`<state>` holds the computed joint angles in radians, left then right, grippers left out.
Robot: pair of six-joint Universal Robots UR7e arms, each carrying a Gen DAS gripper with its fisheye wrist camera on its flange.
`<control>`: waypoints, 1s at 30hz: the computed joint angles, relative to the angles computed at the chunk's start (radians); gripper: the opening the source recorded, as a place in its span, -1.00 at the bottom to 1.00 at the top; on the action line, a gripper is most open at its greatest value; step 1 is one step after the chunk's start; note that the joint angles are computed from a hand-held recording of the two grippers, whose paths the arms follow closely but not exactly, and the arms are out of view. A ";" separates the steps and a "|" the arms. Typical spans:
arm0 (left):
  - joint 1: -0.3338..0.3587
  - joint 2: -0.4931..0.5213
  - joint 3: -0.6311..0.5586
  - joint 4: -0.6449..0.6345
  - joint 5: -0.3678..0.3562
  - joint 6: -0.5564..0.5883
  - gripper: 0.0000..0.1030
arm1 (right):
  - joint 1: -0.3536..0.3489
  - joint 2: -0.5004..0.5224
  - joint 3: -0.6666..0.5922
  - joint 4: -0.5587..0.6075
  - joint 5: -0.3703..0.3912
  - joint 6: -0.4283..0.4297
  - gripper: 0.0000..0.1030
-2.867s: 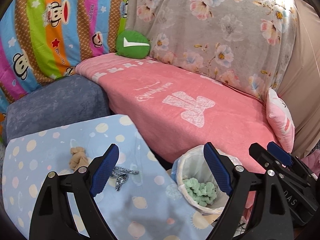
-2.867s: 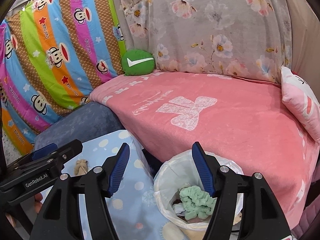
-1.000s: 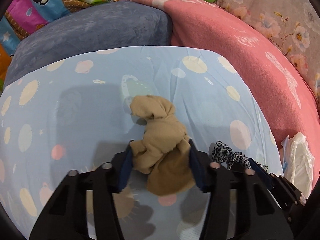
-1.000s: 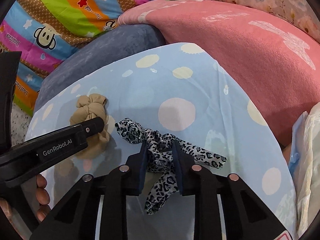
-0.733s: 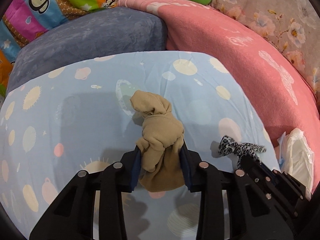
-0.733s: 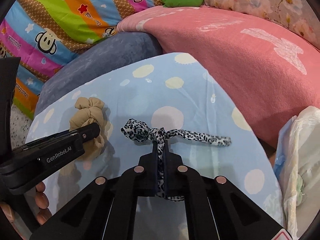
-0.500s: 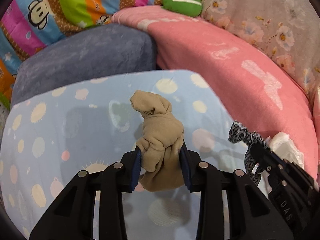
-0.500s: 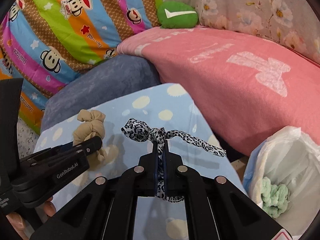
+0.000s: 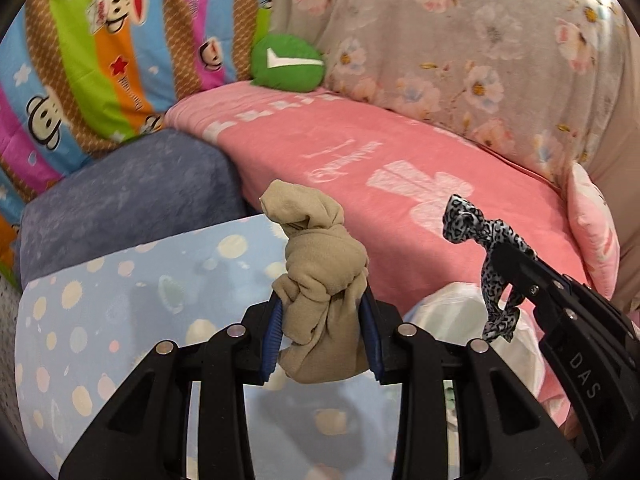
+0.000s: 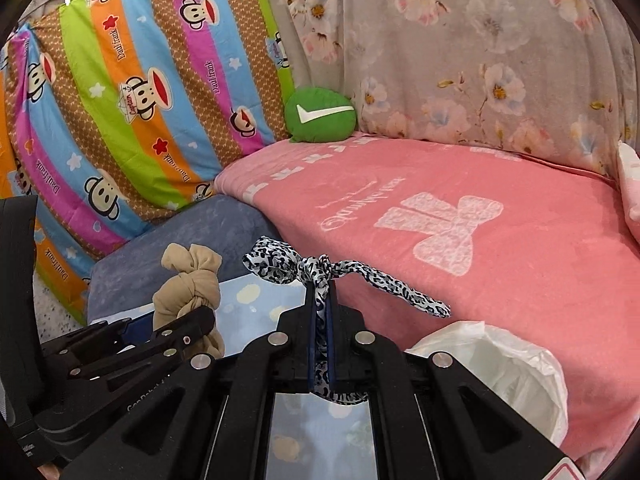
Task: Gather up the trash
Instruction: 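Carry the stocking and leopard scrunchie over the bin while both tools open to drop them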
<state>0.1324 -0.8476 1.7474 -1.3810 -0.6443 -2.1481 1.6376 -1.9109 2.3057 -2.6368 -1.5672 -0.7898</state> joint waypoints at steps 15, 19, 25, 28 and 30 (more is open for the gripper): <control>0.028 0.223 -0.227 -0.239 0.087 0.352 -0.36 | -0.215 -0.099 -0.138 0.110 0.095 -0.067 -0.92; 0.040 0.259 -0.257 -0.316 0.087 0.433 -0.36 | -0.260 -0.098 -0.163 0.119 0.110 -0.083 -0.92; 0.057 0.306 -0.297 -0.378 0.078 0.519 -0.35 | -0.309 -0.087 -0.187 0.126 0.126 -0.095 -0.92; 0.064 0.321 -0.305 -0.412 0.074 0.554 -0.34 | -0.326 -0.080 -0.194 0.125 0.128 -0.099 -0.92; 0.069 0.329 -0.309 -0.431 0.072 0.574 -0.31 | -0.333 -0.076 -0.197 0.125 0.126 -0.102 -0.92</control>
